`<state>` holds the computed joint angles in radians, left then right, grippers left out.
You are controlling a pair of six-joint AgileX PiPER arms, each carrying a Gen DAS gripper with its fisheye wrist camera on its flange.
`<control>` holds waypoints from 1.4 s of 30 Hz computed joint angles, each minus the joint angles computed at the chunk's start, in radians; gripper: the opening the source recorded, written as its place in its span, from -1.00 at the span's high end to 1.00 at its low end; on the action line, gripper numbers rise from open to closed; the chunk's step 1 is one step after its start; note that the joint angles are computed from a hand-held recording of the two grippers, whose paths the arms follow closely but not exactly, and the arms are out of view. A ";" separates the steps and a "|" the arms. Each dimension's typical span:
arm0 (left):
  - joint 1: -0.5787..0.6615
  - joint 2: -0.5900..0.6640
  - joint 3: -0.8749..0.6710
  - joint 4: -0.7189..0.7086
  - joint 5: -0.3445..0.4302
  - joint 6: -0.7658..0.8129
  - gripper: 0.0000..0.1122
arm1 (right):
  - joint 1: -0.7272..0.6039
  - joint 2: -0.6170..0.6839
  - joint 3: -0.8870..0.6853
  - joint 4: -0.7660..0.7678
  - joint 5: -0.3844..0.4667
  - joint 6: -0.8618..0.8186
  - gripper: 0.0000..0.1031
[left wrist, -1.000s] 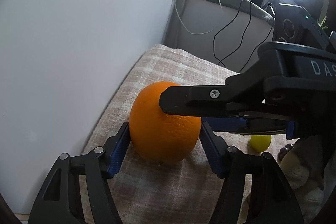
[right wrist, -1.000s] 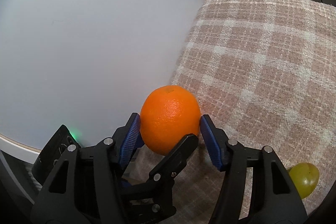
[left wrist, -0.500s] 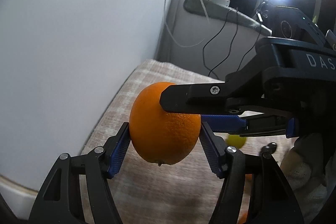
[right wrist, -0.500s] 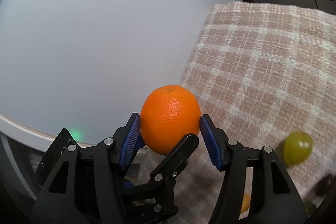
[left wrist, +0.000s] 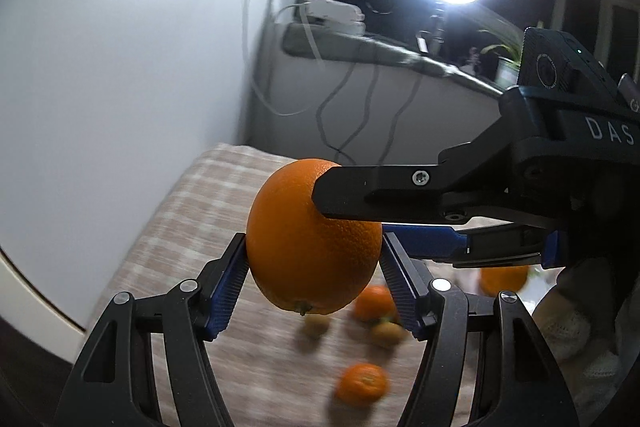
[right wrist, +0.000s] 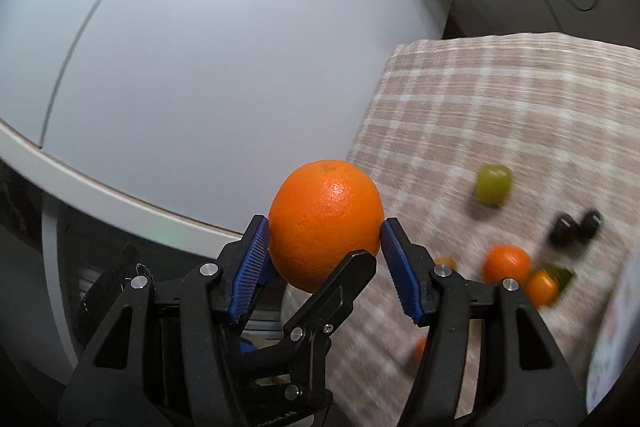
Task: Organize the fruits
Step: 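Carry the second large orange with the right tool onto the plate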
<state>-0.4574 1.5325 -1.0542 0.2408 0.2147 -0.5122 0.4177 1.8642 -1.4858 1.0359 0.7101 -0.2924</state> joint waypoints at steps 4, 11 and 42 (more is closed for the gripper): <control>-0.092 -0.011 0.005 0.169 0.013 -0.192 -0.16 | -0.038 -0.134 0.178 0.045 -0.039 -0.068 -0.20; -0.234 0.023 -0.024 0.261 0.031 -0.308 -0.16 | -0.132 -0.346 0.448 0.119 -0.068 -0.167 -0.20; -0.459 0.475 -0.572 -0.205 0.213 0.146 -0.16 | -0.812 -0.549 0.828 0.171 0.211 -0.472 -0.19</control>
